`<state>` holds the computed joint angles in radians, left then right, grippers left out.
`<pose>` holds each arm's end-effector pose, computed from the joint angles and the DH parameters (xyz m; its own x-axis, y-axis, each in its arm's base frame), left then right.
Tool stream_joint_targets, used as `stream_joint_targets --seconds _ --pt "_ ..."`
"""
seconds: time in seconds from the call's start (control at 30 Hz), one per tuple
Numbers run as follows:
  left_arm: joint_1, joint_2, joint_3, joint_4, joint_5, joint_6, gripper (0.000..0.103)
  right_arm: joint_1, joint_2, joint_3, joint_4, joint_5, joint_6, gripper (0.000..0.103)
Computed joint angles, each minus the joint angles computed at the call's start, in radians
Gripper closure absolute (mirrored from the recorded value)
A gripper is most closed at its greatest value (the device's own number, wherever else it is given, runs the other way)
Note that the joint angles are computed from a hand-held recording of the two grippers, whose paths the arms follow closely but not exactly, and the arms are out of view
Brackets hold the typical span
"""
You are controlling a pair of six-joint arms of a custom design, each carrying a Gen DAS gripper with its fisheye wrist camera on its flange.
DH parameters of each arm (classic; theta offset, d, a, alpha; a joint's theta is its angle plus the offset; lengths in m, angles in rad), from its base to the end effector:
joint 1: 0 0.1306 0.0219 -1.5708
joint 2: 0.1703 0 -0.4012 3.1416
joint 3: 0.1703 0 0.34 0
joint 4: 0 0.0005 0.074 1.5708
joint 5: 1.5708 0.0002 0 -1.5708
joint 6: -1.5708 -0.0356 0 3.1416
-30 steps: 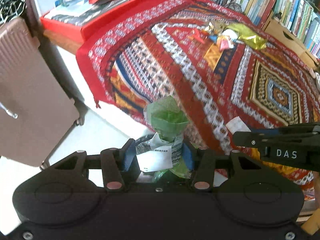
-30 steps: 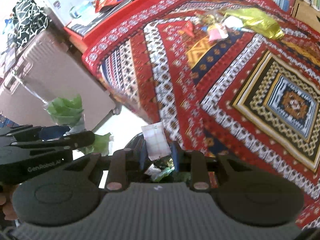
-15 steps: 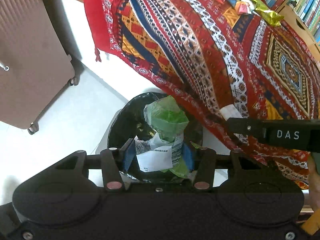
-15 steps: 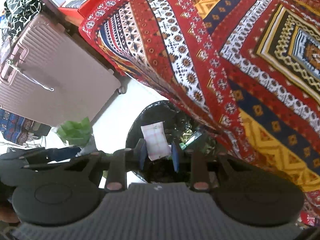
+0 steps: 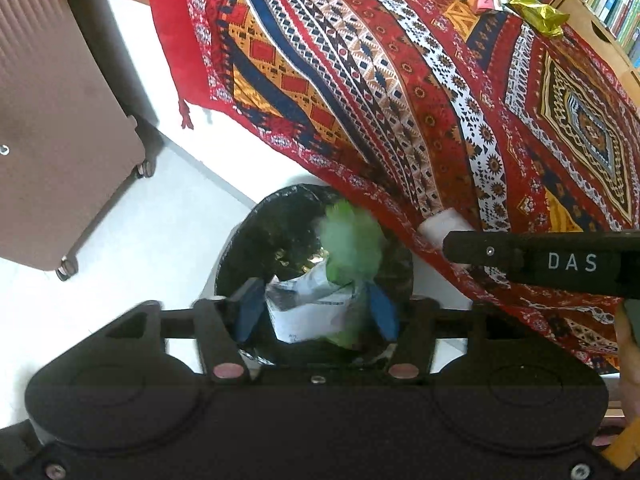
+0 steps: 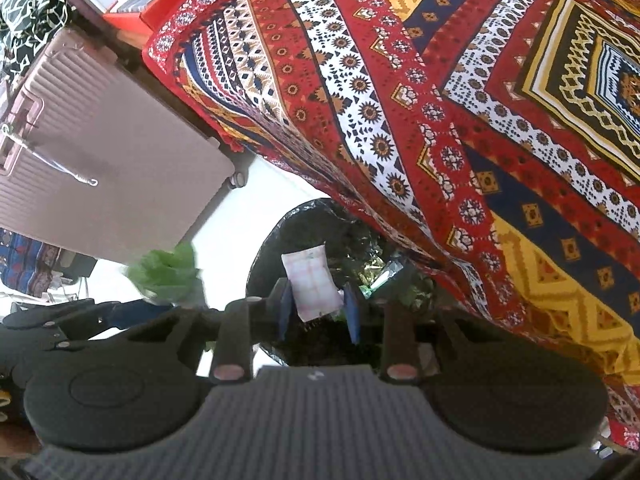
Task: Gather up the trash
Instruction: 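Open both grippers over the black trash bag to drop the green wrapper and white packet, then move both open grippers back over the wrapper pile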
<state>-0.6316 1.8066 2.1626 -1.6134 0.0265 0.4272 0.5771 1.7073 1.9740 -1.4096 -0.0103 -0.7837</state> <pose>0.4291 -0.3157 0.5134 -0.9460 0.1789 -0.2701 0.2251 0.9626 -0.1507 0.4328 0.2816 0.5029 -0.9277 0.2383 -0.2873 0.1493 0.9423 0.2995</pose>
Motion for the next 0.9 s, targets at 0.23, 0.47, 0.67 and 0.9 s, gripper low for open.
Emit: stream_joint_targets --seconds 0.23,0.47,0.67,0.9 --pt "-0.007 0.007 0.023 0.01 -0.022 -0.01 0.029 0.0 -0.007 -0.009 0.011 0.005 -0.018 0.042" --pt "-0.009 0.011 0.055 0.007 -0.056 -0.009 0.026 -0.006 -0.014 -0.002 0.01 0.013 -0.028 0.04" --pt "-0.012 0.028 0.128 -0.008 -0.088 -0.006 0.023 -0.01 -0.039 0.008 0.006 0.034 -0.055 0.04" --pt "-0.01 0.088 0.298 -0.037 -0.112 0.014 0.021 -0.034 -0.048 0.078 -0.022 0.088 -0.045 0.039"
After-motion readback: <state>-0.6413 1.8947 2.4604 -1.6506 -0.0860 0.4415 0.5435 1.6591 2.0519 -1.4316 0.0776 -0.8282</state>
